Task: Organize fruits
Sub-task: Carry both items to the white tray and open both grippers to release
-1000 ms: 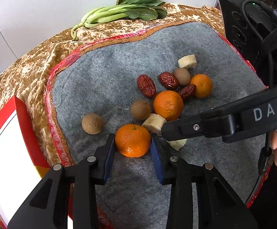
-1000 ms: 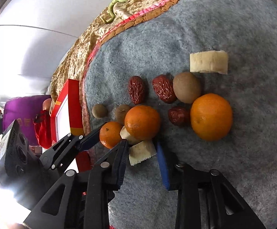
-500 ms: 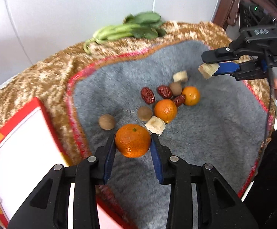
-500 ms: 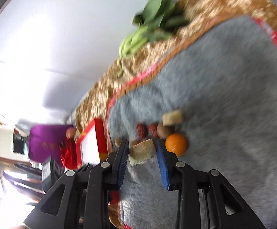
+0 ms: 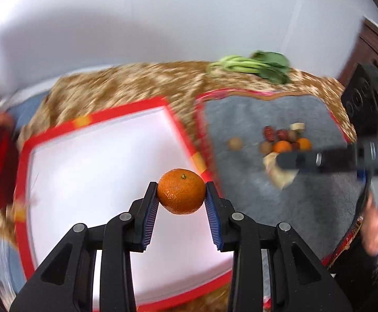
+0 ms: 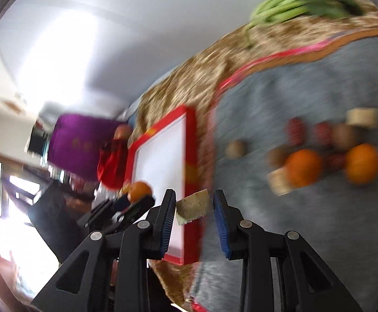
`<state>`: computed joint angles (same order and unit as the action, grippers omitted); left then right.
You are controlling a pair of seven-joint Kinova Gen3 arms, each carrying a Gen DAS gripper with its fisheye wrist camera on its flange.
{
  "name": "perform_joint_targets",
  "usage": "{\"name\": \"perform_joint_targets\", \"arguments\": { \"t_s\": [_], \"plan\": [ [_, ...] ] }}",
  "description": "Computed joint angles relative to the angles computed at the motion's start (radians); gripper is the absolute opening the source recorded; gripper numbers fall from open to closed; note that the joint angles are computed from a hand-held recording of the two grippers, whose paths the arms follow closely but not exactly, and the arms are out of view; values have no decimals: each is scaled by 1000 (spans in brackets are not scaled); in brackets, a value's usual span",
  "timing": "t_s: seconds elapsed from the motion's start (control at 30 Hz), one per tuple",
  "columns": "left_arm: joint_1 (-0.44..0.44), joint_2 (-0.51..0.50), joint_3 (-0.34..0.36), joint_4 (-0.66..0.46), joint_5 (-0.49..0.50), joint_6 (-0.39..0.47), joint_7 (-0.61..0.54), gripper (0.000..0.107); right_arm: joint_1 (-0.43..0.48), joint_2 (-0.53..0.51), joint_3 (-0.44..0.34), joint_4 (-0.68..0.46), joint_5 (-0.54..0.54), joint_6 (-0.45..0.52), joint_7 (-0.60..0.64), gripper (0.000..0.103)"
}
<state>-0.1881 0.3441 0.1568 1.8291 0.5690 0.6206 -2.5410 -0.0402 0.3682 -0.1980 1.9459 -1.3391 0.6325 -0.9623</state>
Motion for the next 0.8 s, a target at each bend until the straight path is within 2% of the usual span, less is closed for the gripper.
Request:
{"name": "perform_joint_targets", "arguments": {
  "t_s": [0.17,0.27,0.47,0.6,0.7,0.8],
  "plan": [
    [-33,-8,-47,39,-22,-13,31,33,-104,54,-64,-49,-29,-69,46,30],
    [-15,22,-83,15,-93,11,113,33,-168,75,-75,-87,38,-106,-6,30],
    [-15,27,-71,9,-147,8,185,34,-214,105,-99,-128,193,-147,-152,30],
    [15,33,-84,-6,-198,3,266,34,-232,111,-102,-157,293,-160,-247,34],
    [10,33,-83,-10,-210,-14,301,34,-242,104,-119,-174,362,-178,-286,34],
    [1,33,-80,-11,-211,-33,338,37,-203,84,-175,-159,386,-205,-267,37]
  ]
}}
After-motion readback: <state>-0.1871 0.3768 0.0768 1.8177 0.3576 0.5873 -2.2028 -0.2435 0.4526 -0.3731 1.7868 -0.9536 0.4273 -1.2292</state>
